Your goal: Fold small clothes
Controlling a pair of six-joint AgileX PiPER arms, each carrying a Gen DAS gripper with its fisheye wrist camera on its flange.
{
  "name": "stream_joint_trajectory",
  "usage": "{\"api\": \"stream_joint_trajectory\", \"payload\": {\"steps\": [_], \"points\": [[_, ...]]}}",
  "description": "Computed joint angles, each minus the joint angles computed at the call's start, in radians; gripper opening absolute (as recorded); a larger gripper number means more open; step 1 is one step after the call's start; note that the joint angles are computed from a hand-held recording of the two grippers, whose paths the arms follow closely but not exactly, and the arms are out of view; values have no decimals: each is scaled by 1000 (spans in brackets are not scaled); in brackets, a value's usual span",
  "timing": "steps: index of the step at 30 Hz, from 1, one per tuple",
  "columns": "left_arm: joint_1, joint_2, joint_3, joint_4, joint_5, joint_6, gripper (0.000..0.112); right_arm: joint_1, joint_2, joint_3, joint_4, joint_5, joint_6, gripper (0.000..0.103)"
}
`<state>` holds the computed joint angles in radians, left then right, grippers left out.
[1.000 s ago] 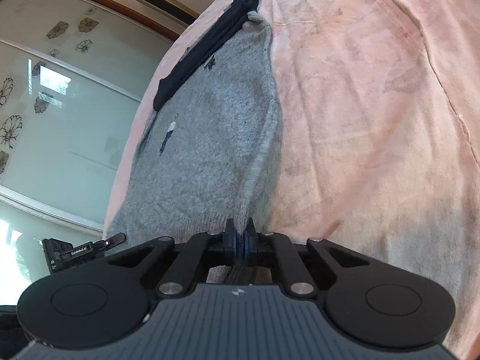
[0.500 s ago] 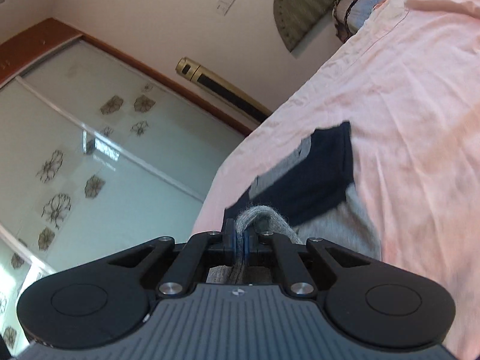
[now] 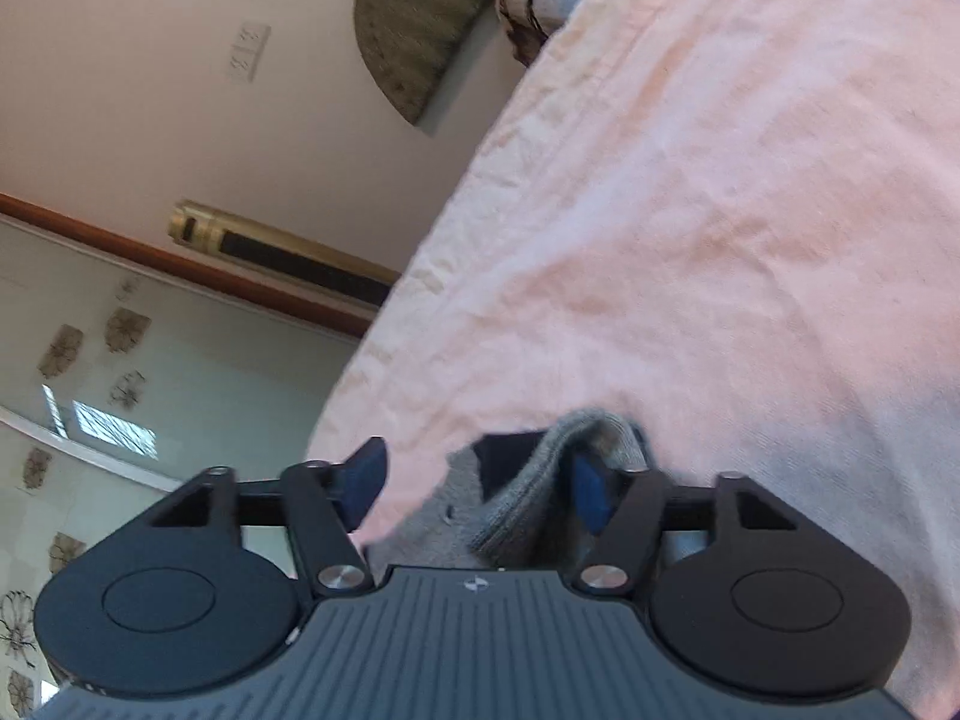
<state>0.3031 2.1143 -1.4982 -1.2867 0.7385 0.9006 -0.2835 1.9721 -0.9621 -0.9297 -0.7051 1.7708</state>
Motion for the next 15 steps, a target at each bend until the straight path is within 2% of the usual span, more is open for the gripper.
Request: {"api": "stream_joint_trajectory", "payload": {"steps": [1,2,5,7,8,10,13,15], "points": [[22,-34,57,-86,-31,64,96,-1,-21,25,35,-2,-38,91],[52,-54,90,-131,-21,89,96,-12,-33,33,30,-10,-43,91],[142,-83,136,-77,98,37,96,-33,-97,88,-66,-3,3,91],[189,-159,259,-61,106,106,96,-42,-171,171,-92,-12,-27,91],[216,-213,353,-74,89,171,96,-42,-219,217,-111,1,-43,92],[276,-314,520,-79,72,261,96,-21,-350,321,-152,102,-62,94],[467,-420,769,-77,183,399,96,14,-550,505,-144,220,-89,95],[584,-445,876,-34,235,453,96,-15,-676,641,-178,197,-43,95]]}}
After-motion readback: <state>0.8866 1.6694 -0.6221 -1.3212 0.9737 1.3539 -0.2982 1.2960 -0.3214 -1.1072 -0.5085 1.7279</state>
